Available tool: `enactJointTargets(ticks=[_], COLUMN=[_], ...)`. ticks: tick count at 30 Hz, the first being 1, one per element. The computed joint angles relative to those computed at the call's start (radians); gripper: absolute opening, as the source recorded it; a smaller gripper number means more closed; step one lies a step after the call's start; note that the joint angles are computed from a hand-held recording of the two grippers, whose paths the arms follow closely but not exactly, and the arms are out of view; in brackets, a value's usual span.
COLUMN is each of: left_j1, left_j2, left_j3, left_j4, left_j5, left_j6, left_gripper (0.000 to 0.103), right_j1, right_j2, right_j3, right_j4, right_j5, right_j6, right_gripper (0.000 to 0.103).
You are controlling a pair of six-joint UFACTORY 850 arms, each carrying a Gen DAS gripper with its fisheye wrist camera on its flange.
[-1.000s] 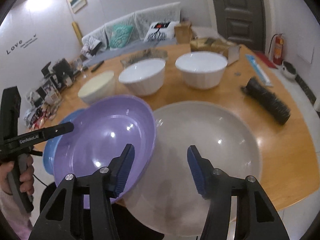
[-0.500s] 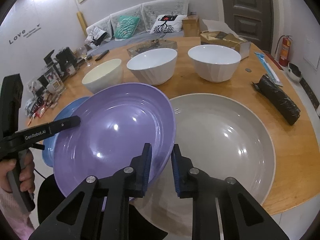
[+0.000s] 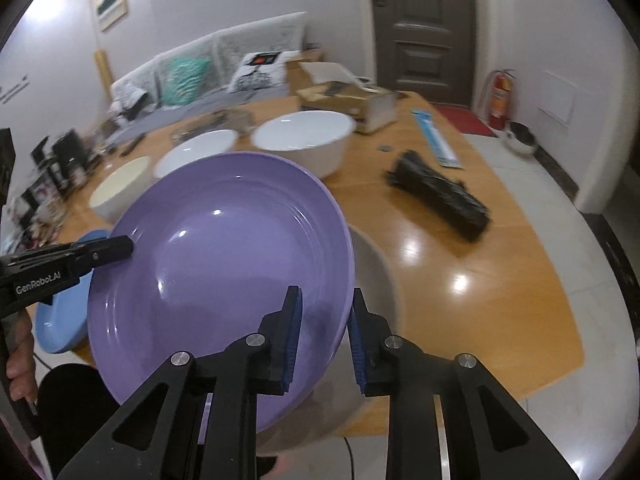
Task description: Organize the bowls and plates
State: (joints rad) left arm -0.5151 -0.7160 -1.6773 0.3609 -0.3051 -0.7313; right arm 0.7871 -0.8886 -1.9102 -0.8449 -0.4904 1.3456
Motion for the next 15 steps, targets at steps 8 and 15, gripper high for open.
enactJointTargets(ticks=[8, 15], left_j1=[-0.033, -0.038], left_j2=[-0.121, -0.132], left_j3=[-0.169, -0.186], left_j4=[0.025, 0.057], left_j5=[-0.148, -0.181], left_j6=[0.079, 0.073], left_gripper=[0.011, 0.011], right_j1=[-0.012, -0.007], right_j2=[0.031, 0.013], right_j3=[0.069, 0.039], right_j4=[-0.033, 0.020], right_j5=[-0.013, -0.033], right_j6=[0.045, -0.033], right_gripper=[0.018, 0.018])
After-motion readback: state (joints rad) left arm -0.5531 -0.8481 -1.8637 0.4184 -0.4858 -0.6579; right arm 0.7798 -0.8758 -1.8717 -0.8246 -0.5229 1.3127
